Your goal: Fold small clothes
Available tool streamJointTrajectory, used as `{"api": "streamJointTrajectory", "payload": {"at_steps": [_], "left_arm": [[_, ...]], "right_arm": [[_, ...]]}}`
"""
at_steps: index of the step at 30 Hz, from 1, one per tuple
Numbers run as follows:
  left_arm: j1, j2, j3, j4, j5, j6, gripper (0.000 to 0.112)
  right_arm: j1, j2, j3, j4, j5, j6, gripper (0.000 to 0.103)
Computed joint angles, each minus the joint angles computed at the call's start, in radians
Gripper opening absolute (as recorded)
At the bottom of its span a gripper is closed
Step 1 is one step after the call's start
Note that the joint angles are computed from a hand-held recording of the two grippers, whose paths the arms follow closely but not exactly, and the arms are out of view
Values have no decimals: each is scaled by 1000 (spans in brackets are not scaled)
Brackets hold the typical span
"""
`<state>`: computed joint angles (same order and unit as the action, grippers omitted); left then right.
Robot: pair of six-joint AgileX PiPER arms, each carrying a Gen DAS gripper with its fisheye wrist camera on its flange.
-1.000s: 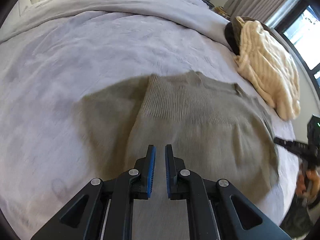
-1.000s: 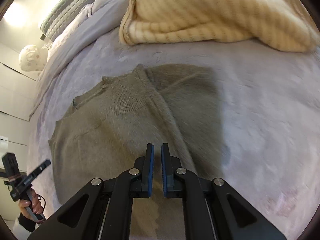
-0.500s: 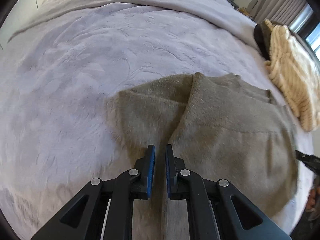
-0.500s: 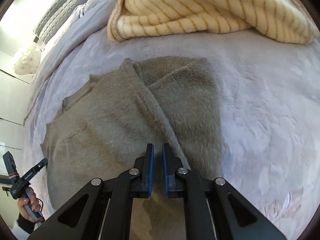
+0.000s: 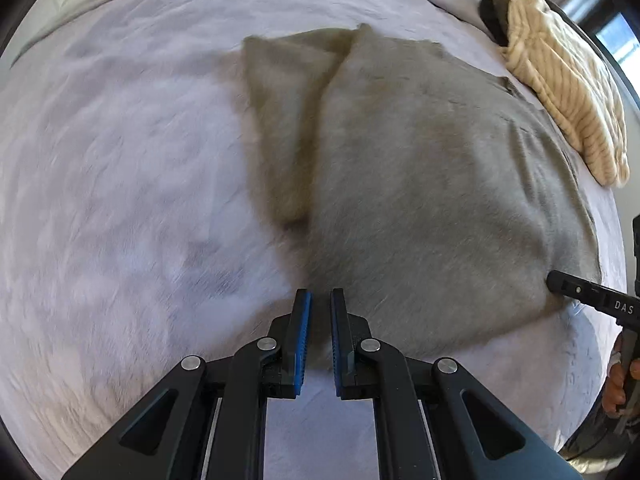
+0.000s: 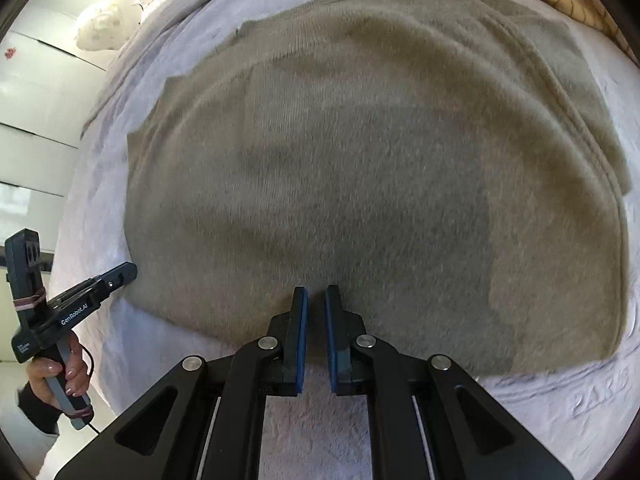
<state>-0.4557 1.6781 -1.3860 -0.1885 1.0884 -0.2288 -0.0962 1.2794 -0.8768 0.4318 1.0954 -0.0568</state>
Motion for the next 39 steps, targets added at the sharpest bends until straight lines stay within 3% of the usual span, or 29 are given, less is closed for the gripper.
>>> {"api": "streamJointTrajectory", "payload": {"at_steps": [2,5,14,15,16,17,22,24,26,28,39], "left_arm": [[25,-31,40,-17,-11,-12,31],[62,-55,63,-63,-12,8,31],[52,-80,59,-43,20,-31,32],[52,-76,53,-45,27,-34,36],[52,-71,45,-40,40,-40,65],[53,-78,48,-31,44,-46,86],[60,-92,41,0,56,-48,89],[71,-91,40,-4,66,-42,89],[75,-94,45,2,68,-47,90],[75,-91,43,12,72,-57,103],[76,-87,30,87,118,-65,103]], "right_arm": [[-12,-1,-1,3,6,-5,10],[-38,-7,-2,10,31,-3,10],[78,-67,-15,-9,38,163,10],[92,-72,-14,-7,38,178,10],[109,-76,-12,-5,36,195,10],[122,-81,-11,-3,36,209,10],[212,-76,2,16,0,287,10],[243,-73,4,17,-10,320,17],[265,-76,9,18,-21,351,53],[299,-87,9,5,-43,407,69],[342,-78,40,92,-120,471,76]]}}
